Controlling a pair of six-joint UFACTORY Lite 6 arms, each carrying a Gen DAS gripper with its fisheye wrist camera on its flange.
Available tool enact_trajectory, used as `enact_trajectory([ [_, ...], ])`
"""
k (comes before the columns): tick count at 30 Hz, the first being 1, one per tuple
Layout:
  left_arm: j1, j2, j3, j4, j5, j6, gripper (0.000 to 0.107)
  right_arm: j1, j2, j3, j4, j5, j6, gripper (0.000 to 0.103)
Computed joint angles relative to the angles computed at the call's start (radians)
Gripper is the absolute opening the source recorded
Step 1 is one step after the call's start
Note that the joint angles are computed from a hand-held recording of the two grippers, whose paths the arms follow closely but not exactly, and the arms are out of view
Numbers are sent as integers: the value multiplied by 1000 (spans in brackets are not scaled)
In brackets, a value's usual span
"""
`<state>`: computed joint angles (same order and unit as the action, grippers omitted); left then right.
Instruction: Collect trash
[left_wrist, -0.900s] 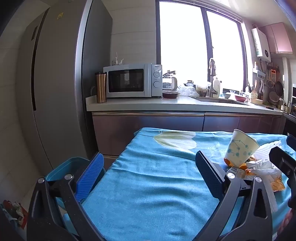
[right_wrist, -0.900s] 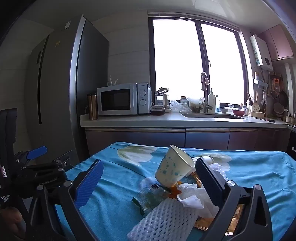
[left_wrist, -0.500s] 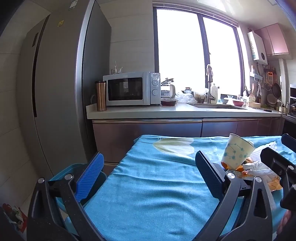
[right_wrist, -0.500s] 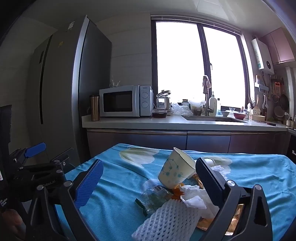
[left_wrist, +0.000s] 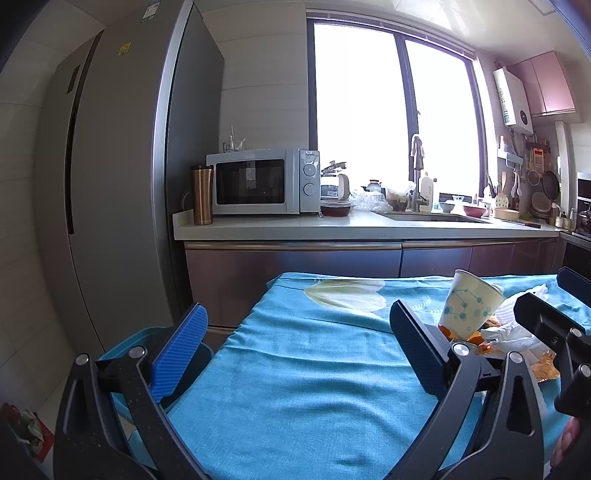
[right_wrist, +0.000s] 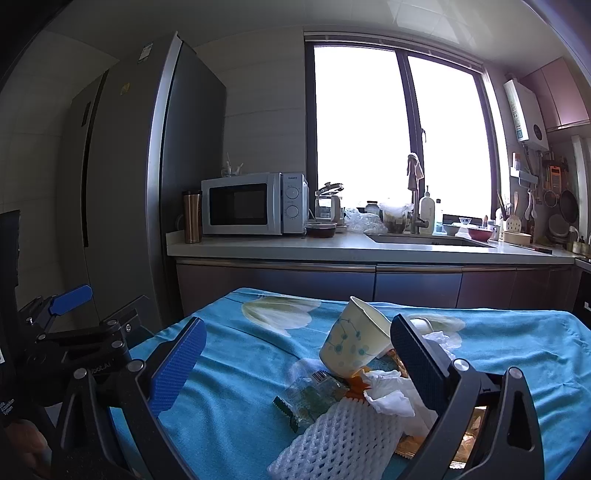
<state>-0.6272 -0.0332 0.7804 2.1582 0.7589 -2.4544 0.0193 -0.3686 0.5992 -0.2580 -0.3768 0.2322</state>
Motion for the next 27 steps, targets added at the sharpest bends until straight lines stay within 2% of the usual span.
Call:
enact_trajectory([
  [27, -10, -2, -10, 8, 23, -17, 97, -12, -2, -8, -55, -21, 60, 96],
])
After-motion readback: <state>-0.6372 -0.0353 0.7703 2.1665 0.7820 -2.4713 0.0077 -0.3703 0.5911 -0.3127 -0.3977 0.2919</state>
